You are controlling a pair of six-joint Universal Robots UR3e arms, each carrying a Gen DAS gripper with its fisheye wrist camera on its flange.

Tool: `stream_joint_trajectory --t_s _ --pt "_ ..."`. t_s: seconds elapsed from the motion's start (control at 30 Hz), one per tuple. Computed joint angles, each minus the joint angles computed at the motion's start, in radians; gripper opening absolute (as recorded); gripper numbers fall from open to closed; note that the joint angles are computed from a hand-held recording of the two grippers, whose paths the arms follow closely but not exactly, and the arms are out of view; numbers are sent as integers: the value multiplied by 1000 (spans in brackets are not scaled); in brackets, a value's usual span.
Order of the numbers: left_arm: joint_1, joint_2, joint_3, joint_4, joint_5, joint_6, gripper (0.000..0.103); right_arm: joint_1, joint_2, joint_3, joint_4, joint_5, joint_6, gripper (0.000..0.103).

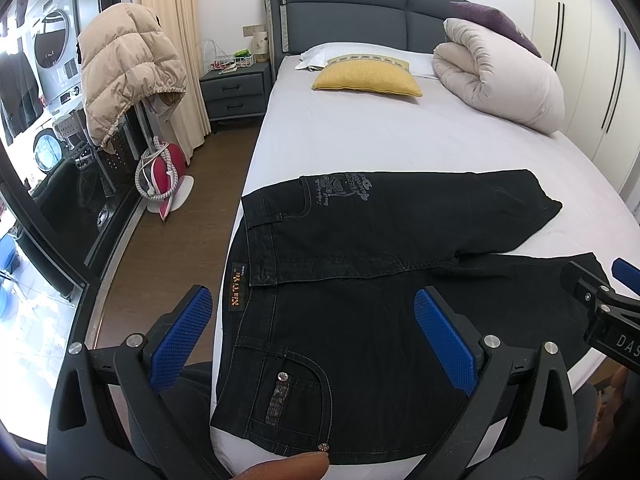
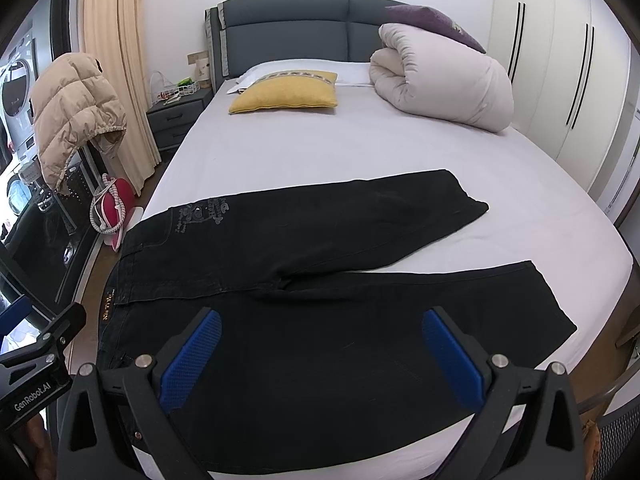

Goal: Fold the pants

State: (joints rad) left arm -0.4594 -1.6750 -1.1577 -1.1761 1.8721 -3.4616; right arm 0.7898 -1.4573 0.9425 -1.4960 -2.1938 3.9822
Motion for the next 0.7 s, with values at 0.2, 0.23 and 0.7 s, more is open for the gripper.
stream_joint_trajectory --t_s 0.2,0.23,0.7 --pt "-3 -2 -2 -2 6 -3 103 -3 -1 -1 2 2 -2 103" --pt "0 -1 -4 -2 2 -4 103 -5 0 -3 1 4 -5 103" --pt "5 7 -41 53 0 32 103 -12 -13 36 -38 25 -20 103"
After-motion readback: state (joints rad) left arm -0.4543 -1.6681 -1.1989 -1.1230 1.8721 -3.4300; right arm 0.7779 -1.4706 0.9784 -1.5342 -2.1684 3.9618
